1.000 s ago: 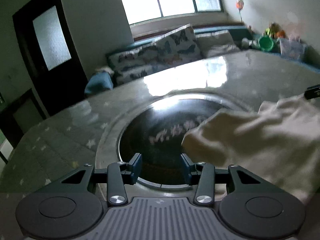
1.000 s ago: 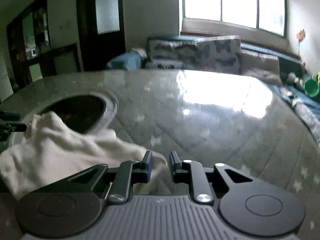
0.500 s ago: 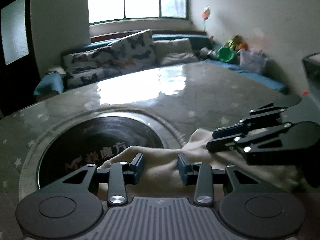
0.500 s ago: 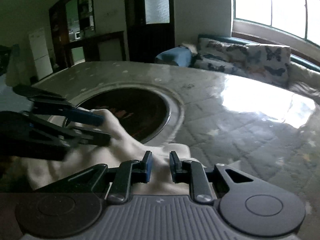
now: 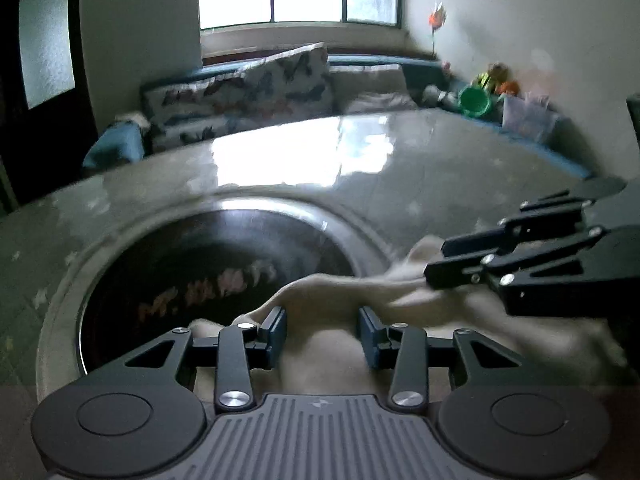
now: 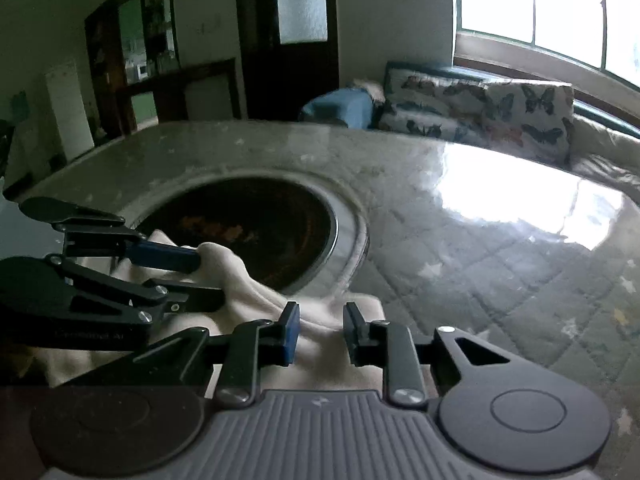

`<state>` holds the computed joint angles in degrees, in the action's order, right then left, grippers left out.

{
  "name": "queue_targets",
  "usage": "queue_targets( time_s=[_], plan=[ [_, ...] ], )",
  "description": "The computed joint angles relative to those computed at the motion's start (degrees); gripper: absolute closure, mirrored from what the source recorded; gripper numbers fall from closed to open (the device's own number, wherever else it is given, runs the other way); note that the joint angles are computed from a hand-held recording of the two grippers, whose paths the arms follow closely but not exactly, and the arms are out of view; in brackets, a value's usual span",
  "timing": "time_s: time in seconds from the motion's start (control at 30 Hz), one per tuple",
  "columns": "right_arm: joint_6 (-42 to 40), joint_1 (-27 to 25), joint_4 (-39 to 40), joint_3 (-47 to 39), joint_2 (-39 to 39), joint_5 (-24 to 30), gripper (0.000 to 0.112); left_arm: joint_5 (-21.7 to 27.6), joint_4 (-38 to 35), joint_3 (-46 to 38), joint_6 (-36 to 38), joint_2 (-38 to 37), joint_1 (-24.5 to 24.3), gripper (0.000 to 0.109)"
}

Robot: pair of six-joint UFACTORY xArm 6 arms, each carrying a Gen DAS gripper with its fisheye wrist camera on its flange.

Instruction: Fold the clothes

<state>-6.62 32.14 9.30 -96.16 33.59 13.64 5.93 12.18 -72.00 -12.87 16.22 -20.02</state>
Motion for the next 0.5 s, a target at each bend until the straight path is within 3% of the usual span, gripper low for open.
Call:
queue_targets(
  time_s=[0.13, 0.23, 0.4, 0.5],
  plan=[
    [1.41, -0.65, 0.89, -0.4, -0.15, 0.0, 0.088, -0.32, -6.72, 0.45, 5.32, -0.2, -0.22, 0.063],
    [7.24, -1.63, -4.33, -2.45, 1.07, 0.69, 0.082, 0.11, -13.3, 0.22, 10.28, -0.05, -0.56, 0.063],
    [5.05, -2.18, -0.42, -7.67, 4.48, 5.25, 0.083, -0.08, -10.56, 0.34, 8.5, -0.04, -0.44, 0.063],
    [4.82, -2.01, -1.15, -6.29, 3.77, 3.32, 0.108, -0.09, -10.63, 0.07, 8.45, 0.21, -0.5, 0.063]
  ],
)
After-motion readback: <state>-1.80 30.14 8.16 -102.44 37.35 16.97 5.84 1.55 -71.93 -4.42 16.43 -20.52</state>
